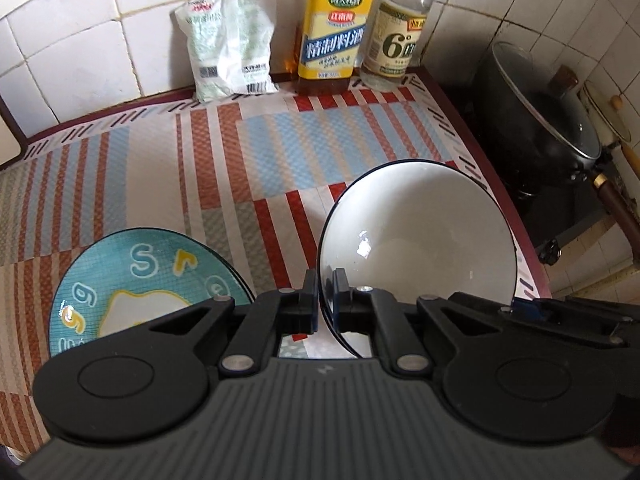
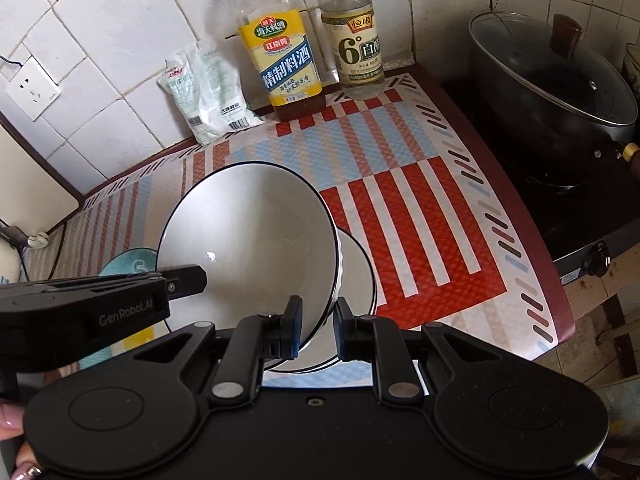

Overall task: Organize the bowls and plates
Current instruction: 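Lift the third white bowl with both grippers and carry it toward the nested bowls, then lower the third bowl into the nested bowls and open both grippers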

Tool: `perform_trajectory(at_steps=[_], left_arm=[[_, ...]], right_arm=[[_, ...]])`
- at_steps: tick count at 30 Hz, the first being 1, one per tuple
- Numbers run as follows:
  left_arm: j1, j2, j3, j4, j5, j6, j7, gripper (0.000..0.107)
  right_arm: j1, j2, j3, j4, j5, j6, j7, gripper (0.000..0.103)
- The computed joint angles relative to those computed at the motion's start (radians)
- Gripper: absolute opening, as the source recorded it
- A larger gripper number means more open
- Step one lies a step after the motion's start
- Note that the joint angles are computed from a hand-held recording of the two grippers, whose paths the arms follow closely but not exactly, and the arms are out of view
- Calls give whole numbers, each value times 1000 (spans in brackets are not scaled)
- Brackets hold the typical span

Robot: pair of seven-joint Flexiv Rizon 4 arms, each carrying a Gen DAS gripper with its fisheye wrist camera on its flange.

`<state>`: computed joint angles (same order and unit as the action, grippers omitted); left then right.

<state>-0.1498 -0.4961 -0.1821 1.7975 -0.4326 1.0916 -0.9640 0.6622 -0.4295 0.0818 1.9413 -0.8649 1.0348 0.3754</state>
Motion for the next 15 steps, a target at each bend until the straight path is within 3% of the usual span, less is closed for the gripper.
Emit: perform_trajectory(at_steps=[4,11,15], left_arm=[[-2,-16,5,-19,6,-35,-17,5],[-26,-36,27,-51,52,-64,-65,5],[-33,-49,45,-75,85,-96,-102,5]], right_arm=[[-5,-7,12,-5,31,-14,-26,20],[8,-44,50,-117,170,-213,-226,20],[3,-40,41,-92,181,-152,-217,20]])
